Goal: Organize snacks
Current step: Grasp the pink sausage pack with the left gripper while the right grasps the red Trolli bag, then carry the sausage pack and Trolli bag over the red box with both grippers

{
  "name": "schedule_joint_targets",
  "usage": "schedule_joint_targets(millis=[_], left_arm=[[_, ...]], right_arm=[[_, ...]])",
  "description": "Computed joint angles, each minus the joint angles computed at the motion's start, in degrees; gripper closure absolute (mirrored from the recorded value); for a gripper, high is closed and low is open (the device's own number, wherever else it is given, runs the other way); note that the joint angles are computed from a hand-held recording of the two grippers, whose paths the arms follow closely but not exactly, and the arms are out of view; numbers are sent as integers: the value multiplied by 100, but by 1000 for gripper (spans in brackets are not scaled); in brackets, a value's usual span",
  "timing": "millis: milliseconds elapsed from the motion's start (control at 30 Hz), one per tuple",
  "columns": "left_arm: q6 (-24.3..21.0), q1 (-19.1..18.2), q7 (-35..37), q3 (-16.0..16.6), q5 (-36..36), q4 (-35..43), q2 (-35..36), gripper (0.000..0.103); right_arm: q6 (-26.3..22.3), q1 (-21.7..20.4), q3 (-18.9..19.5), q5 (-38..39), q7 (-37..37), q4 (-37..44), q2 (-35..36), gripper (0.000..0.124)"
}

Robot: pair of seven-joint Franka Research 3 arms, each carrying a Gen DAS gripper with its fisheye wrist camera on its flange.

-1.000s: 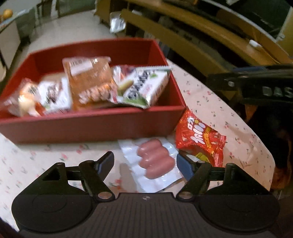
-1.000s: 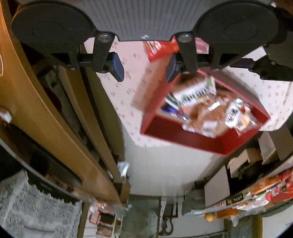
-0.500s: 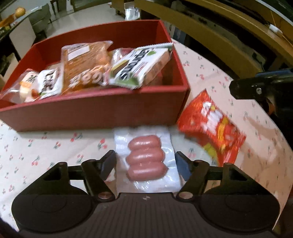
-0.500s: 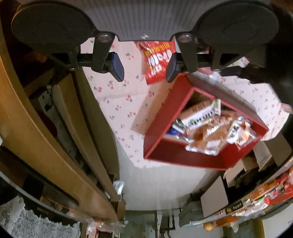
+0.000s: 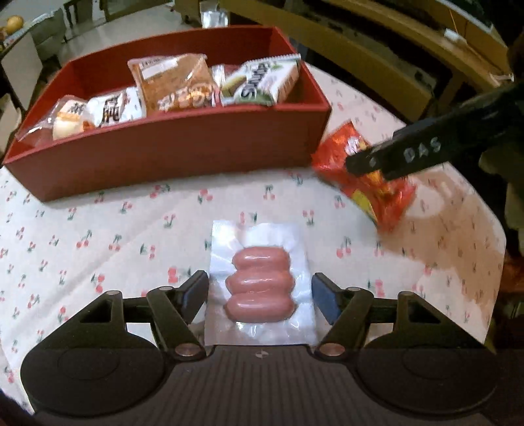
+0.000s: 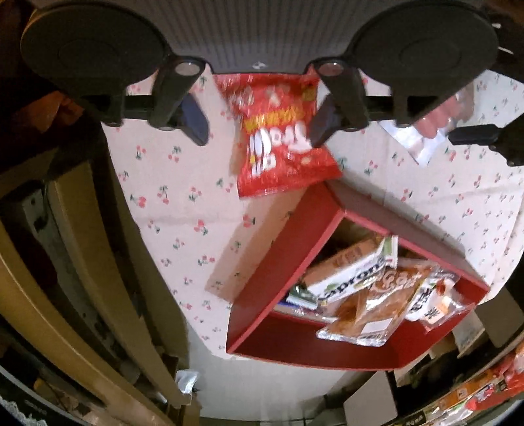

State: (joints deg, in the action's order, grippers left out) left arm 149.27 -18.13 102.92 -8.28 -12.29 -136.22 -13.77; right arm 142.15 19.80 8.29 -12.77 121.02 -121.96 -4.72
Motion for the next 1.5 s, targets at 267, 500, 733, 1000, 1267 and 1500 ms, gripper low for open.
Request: schedule_joint_targets(millis=[267, 500, 733, 1000, 1267, 1500], left_arm=[[86, -58, 599, 104, -653, 103, 181, 14], [346, 69, 487, -52, -322, 17, 181, 30], [55, 59, 681, 144, -571, -72, -44, 41], [67, 57, 715, 274, -535, -400, -474, 42], [76, 6, 631, 429, -538, -538, -683, 57], [-100, 34, 508, 483, -695, -421, -574, 45]], right_arm=[[-302, 72, 1, 65, -110, 252, 267, 34], [-359, 221, -33, 68, 76, 324, 373, 57], [-522, 379, 105, -257, 284, 220, 168, 59], [-364, 487, 306, -341, 550, 39, -102, 59], [-260, 549, 404, -428, 669, 62, -119, 59], [-326, 587, 377, -433, 732, 122, -68, 59]])
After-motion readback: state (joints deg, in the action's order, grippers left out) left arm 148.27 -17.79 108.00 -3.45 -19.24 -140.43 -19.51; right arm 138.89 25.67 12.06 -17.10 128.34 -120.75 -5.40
